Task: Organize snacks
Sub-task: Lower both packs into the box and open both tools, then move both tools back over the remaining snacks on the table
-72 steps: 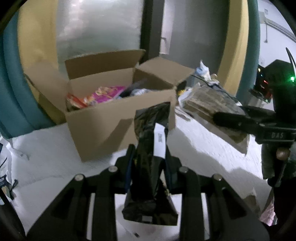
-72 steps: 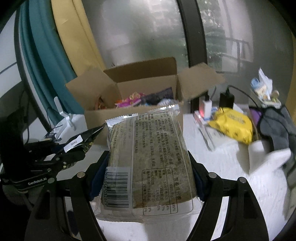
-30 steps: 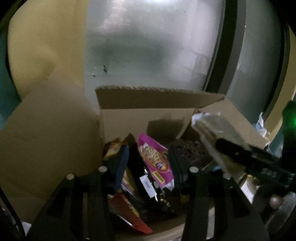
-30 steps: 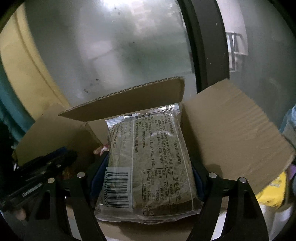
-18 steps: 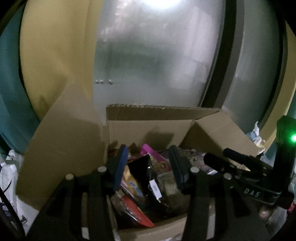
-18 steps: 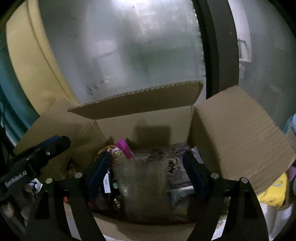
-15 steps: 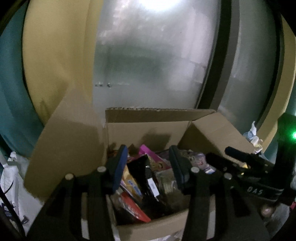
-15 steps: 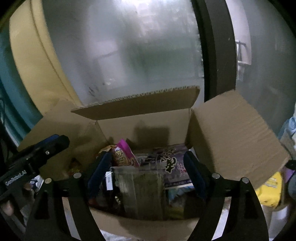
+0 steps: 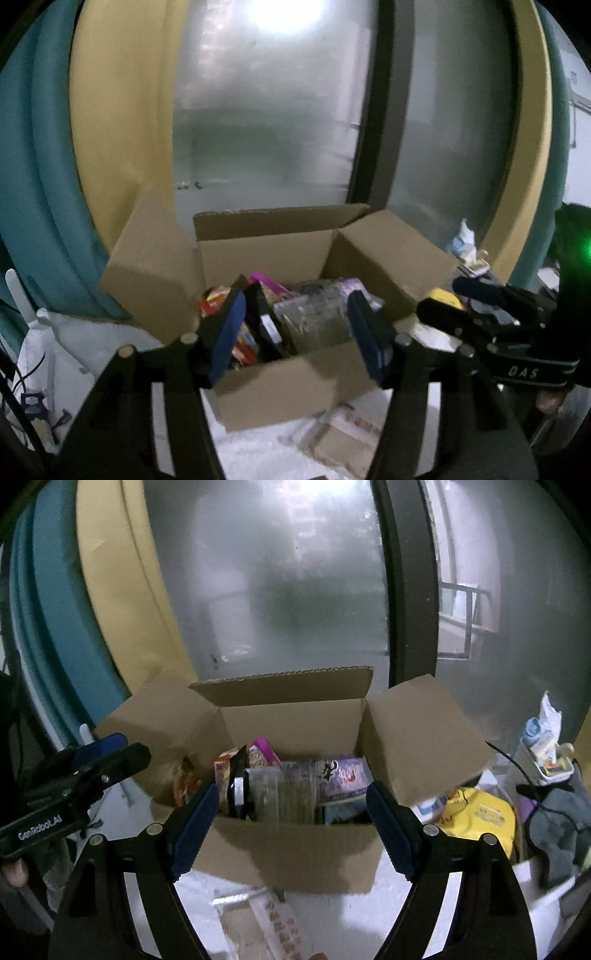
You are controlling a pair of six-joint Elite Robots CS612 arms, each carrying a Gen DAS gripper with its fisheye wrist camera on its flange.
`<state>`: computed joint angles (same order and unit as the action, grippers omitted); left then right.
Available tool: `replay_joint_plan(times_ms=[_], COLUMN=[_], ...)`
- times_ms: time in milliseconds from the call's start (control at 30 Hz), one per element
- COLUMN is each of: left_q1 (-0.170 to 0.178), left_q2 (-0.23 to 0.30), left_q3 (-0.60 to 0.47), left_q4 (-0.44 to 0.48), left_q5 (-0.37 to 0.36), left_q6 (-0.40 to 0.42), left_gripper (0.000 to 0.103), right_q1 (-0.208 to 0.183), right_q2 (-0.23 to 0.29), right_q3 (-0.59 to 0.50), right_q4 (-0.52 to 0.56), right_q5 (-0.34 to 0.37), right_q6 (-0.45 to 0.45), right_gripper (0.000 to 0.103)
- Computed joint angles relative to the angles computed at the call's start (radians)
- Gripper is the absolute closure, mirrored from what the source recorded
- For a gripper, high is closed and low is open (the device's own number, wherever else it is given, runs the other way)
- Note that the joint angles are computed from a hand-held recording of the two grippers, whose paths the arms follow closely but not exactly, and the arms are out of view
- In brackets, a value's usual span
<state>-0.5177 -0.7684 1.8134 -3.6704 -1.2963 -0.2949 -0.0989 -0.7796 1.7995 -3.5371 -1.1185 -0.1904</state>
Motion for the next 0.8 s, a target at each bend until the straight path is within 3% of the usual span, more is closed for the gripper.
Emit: replay_joint_plan(times_ms=[200,533,800], left_q1=[-0.045,-0.104,-0.142], left_q2=[-0.017,-0.034,-0.025], left_q3=[0.052,0.151,0.209], left_q4=[-0.042,-0.095,-0.084], left_q5=[0.056,0.079,0.027], left_q6=[0.030,0.041,-0.055], left_gripper=[0.043,0.043,0.043], right_q1=[-0.029,-0.090,-0.140], right_q2=[-0.038,-0.078,-0.088], right_q3=[0.082,0.219,0.320], right_q4=[-0.055,-0.110,-0.114], right_q5=[0.030,0.073,0.067], right_q6=[0.002,-0.050,-0.154], right_gripper=[0.019,0.019,0.019])
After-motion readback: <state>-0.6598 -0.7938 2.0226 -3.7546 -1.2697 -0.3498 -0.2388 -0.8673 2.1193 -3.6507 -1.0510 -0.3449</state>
